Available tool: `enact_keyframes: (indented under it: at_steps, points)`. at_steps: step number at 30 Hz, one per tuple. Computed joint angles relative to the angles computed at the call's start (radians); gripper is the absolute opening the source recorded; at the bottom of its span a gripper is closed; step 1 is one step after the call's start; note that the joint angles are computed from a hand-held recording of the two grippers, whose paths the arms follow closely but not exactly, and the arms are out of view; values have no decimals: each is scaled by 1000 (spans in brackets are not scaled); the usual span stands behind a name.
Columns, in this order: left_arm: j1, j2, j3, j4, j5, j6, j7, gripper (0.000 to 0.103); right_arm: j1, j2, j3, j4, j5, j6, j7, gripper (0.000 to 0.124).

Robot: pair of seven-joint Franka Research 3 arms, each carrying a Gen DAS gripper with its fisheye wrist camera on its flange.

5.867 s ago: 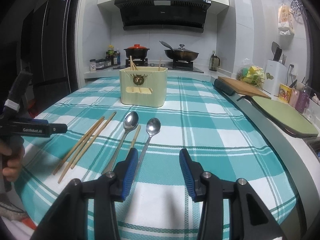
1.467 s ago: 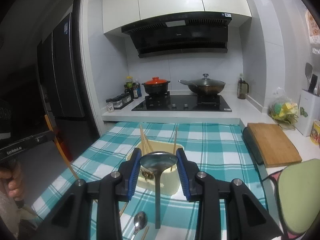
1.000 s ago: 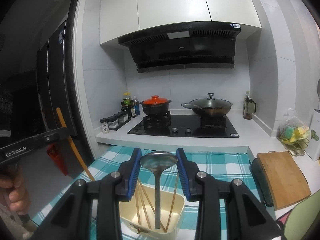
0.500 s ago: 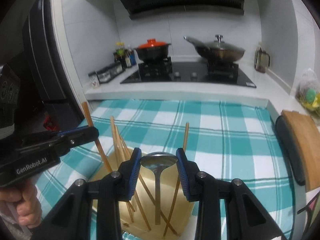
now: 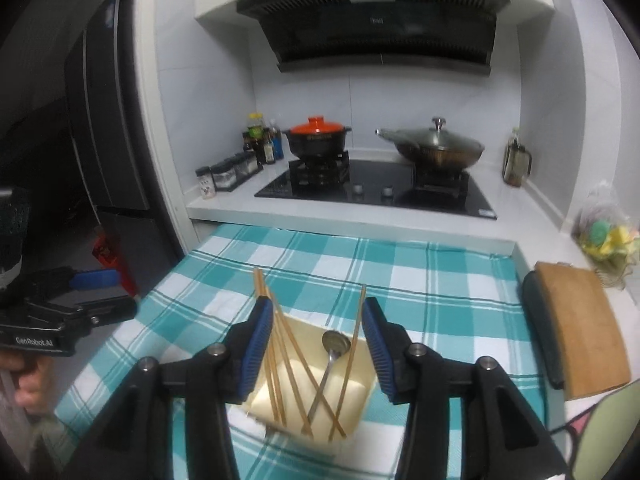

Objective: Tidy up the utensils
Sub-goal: 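Open the left tool over the caddy while the right tool drops the spoon in, then move both tools back and lower each onto a bamboo chopstick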

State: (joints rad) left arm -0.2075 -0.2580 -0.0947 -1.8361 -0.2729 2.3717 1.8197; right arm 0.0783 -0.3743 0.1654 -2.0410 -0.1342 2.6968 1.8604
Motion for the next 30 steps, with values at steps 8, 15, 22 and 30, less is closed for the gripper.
enact_keyframes:
  at_steps: [8, 15, 22, 30]
  points:
    - [-33, -394, 58, -429, 51, -53, 53, 94, -9, -401, 49, -290, -7, -148, -55, 48]
    - [-126, -586, 52, -717, 38, 5, -74, 94, -20, -681, 136, -532, 22, -222, 14, 48]
    - [-184, -565, 36, -826, 46, 102, -198, 94, 66, -845, 273, -752, 99, -257, 235, 48]
    - [-191, -405, 34, -783, 76, 218, -278, 94, 183, -819, 317, -813, 76, -272, 399, 48]
